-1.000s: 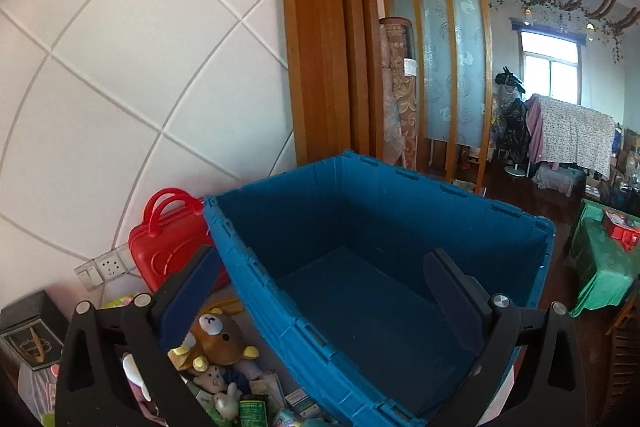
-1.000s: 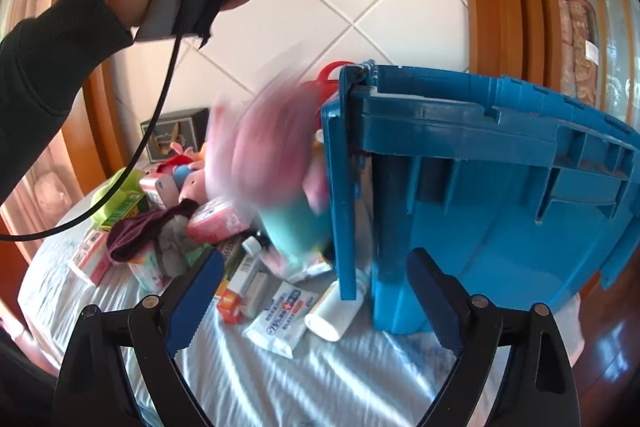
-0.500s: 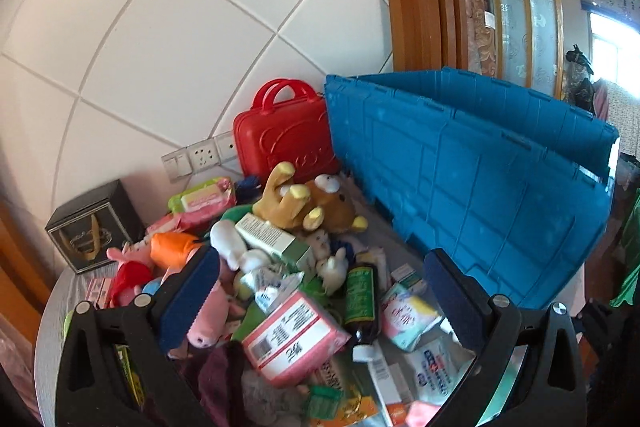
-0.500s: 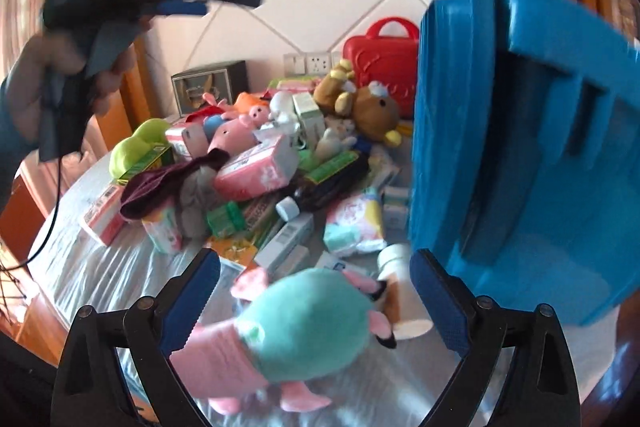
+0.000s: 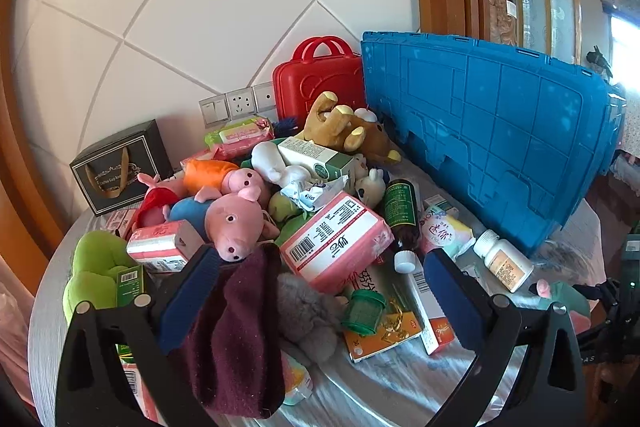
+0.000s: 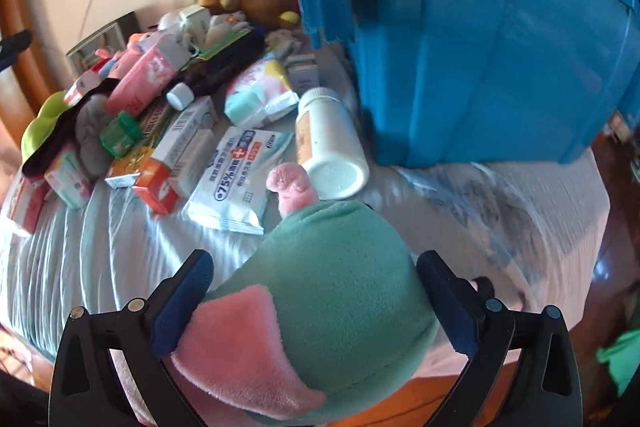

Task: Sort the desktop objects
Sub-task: 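Grasp the pink wet-wipe pack with the left tool while the right tool holds the pig plush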

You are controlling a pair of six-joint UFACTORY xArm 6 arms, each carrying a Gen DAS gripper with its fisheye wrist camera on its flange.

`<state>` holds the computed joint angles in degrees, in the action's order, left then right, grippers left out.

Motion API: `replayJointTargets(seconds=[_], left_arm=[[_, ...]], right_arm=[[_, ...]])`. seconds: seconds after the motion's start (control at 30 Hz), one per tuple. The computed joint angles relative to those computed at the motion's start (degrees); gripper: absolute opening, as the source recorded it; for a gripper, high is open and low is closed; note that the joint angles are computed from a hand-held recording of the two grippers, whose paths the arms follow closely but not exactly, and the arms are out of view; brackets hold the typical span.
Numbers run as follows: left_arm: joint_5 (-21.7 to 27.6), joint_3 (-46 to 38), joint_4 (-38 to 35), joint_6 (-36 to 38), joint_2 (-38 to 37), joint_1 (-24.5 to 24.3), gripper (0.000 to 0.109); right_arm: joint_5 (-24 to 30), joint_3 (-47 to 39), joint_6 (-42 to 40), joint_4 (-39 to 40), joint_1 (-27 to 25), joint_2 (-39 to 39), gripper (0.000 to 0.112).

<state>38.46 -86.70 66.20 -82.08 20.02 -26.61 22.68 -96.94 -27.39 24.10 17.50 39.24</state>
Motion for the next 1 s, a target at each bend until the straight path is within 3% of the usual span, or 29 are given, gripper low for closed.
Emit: replayJointTargets(seconds=[0.1,0.23,0.3,0.4,0.5,0.57,0.63,0.7,1.0], left_arm=[[-0.26,2.07,4.04,-3.95,-1.72,0.01,0.103],[0.04,4.32,6.56,-6.19,-3.64,0.15,0.103],[-0.86,5.35,7.20,-6.96,-4.17,0.67,0.103],[-2.42,5.57,7.38,-7.15,-3.98,1.22,0.103],[-3.68,5.58,9.08,-6.83,-3.90,1.30,0.103],[-4.33,6.05,9.51,-6.89,-4.06,1.63,0.103],[-4.96,7.14,10.16,-8.47,-4.44,2.19,0.103],[-5.44,8.27,9.26,-8.72,-4.58,3.07,0.103],[-2.33,16.57,8.85,-14.45,-6.66,5.89,0.103]], right_arm=[[3.02,-3.19,7.76,-6.60,-0.08,1.76,0.103],[-6.73,5.24,21.25,-18.04,-0.22,-2.57,0.103],[-6.41,6.52,26.94,-18.93,-0.48,-3.10,0.103],[0.92,2.03,26.82,-10.64,-0.21,-0.17,0.103],[0.58,0.88,28.02,-12.88,0.44,0.78,0.103],[2.34,-0.23,24.78,-9.71,0.68,0.97,0.094],[0.68,1.14,22.92,-9.07,1.24,-0.07,0.084],[-1.68,2.07,22.32,-11.26,2.21,-0.67,0.082],[-3.27,-2.65,19.94,-13.76,6.03,0.53,0.080]])
